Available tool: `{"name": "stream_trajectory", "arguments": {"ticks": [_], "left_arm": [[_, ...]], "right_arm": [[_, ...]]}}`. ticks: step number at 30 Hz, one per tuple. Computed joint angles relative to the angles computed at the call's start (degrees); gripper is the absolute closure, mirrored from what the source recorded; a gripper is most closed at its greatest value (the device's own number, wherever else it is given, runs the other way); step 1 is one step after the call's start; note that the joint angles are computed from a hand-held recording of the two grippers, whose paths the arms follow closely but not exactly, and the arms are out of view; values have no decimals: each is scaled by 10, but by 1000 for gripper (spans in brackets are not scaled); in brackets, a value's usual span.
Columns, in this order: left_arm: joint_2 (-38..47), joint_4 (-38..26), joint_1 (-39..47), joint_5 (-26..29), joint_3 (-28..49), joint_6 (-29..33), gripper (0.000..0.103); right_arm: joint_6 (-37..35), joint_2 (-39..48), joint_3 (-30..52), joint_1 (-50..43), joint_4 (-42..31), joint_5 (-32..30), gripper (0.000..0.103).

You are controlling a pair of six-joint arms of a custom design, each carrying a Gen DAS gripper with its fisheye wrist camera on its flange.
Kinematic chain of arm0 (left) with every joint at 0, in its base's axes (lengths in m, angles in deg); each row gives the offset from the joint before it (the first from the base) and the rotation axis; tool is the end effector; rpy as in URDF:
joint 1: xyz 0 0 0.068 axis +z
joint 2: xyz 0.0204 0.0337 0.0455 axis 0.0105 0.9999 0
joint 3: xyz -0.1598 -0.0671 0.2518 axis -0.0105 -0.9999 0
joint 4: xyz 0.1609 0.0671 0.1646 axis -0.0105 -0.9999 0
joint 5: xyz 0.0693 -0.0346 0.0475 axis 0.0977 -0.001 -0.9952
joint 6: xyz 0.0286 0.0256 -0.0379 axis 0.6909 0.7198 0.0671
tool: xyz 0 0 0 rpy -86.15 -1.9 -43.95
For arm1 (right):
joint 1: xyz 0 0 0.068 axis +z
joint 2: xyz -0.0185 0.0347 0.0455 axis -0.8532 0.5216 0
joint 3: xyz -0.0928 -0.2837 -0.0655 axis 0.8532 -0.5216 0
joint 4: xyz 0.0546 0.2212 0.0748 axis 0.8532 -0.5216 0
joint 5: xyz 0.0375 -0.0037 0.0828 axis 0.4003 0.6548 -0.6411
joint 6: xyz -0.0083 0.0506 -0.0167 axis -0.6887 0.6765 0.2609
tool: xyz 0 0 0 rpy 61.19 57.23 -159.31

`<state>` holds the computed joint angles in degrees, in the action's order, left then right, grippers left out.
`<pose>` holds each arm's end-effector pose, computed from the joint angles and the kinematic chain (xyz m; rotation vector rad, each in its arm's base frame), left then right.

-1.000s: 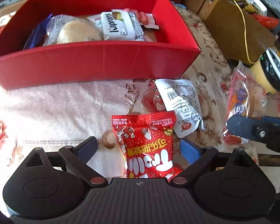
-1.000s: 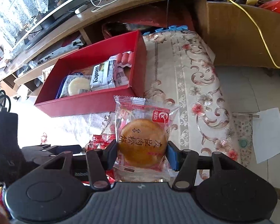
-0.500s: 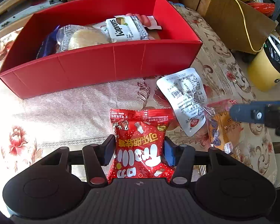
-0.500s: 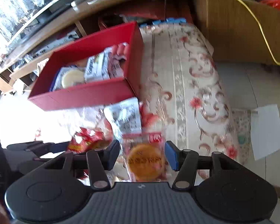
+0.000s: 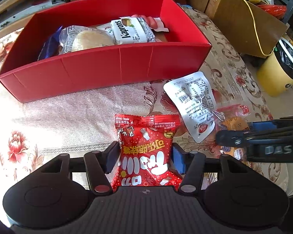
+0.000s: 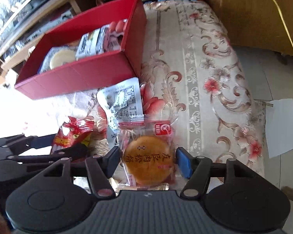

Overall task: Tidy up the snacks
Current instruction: 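Carry the Trolli bag and cake with both grippers over the red box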

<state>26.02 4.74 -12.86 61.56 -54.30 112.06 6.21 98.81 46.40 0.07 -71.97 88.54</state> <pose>0.2058 -0.0587 0.1775 0.9499 2.5854 -0.3134 0.1245 0.1826 0.1803 0.6628 2.6625 0.2168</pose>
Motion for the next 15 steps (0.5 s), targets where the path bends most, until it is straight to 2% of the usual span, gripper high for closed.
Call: {"name": "stream_trajectory", "arguments": {"ticks": [6, 8, 9, 10, 11, 12, 13, 15], "left_arm": [[-6, 30, -7, -10, -19, 5, 36], [-12, 39, -17, -26, -27, 4, 35], [-17, 46, -24, -38, -33, 3, 34], [-22, 51, -28, -46, -38, 1, 34], [-25, 51, -28, -47, -42, 2, 35], [-30, 50, -27, -47, -45, 5, 38], [-35, 47, -24, -44, -47, 10, 40], [-37, 35, -12, -36, -41, 11, 43]], "right_arm": [[7, 8, -5, 5, 10, 16, 28], [-2, -1, -22, 1, 44, 8, 14], [-3, 3, -20, 1, 46, 4, 10], [-1, 11, -9, 4, 33, 5, 10], [5, 17, 3, 8, 16, 6, 12], [11, 24, 17, 15, -8, 10, 23], [8, 37, 38, 21, -44, 15, 38], [6, 51, 60, 35, -79, 22, 48]]}}
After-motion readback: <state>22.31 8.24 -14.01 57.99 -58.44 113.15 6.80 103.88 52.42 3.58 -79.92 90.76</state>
